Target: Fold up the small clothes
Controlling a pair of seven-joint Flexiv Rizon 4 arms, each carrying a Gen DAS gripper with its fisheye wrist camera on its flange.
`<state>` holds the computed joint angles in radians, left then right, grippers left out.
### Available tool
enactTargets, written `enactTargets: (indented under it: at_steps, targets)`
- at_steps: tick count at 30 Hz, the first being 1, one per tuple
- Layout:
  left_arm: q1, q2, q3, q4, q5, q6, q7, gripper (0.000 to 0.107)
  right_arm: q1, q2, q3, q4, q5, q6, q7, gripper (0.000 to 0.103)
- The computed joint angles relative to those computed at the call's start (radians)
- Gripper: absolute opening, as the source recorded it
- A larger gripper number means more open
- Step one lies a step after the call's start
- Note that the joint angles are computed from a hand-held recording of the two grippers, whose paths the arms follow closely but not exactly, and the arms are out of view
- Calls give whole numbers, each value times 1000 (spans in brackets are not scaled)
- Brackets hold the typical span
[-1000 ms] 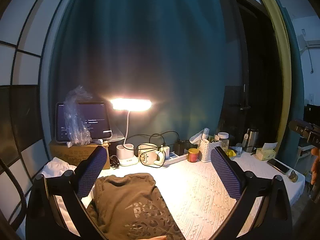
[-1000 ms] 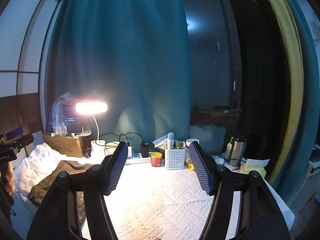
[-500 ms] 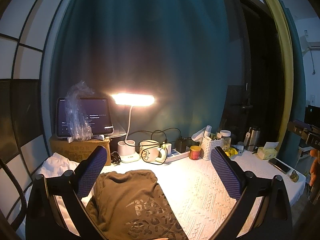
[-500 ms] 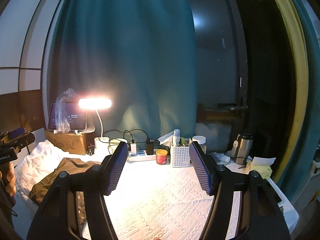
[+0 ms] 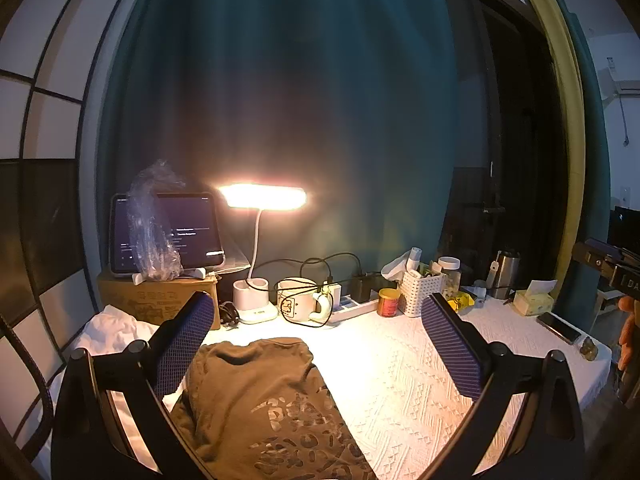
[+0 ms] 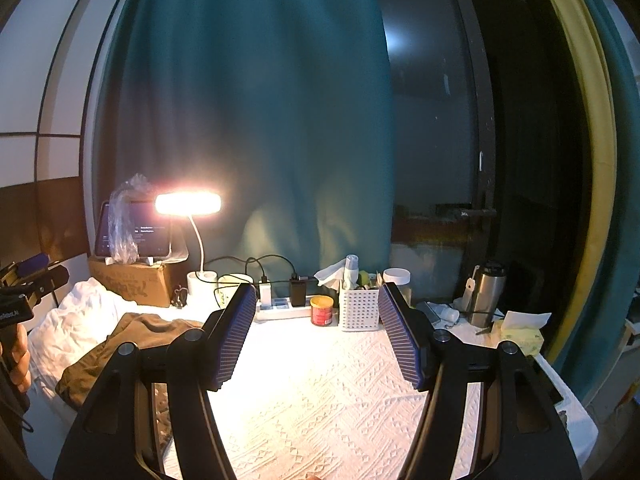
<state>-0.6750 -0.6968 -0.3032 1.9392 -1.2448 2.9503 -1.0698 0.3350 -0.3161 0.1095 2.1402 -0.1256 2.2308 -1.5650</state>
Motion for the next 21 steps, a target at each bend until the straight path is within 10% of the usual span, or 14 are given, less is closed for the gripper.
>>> enactTargets:
  at_steps: [21]
  targets:
    - [8, 6, 8, 13, 19, -17, 0, 102, -4, -3, 0, 3, -2, 2, 1, 67]
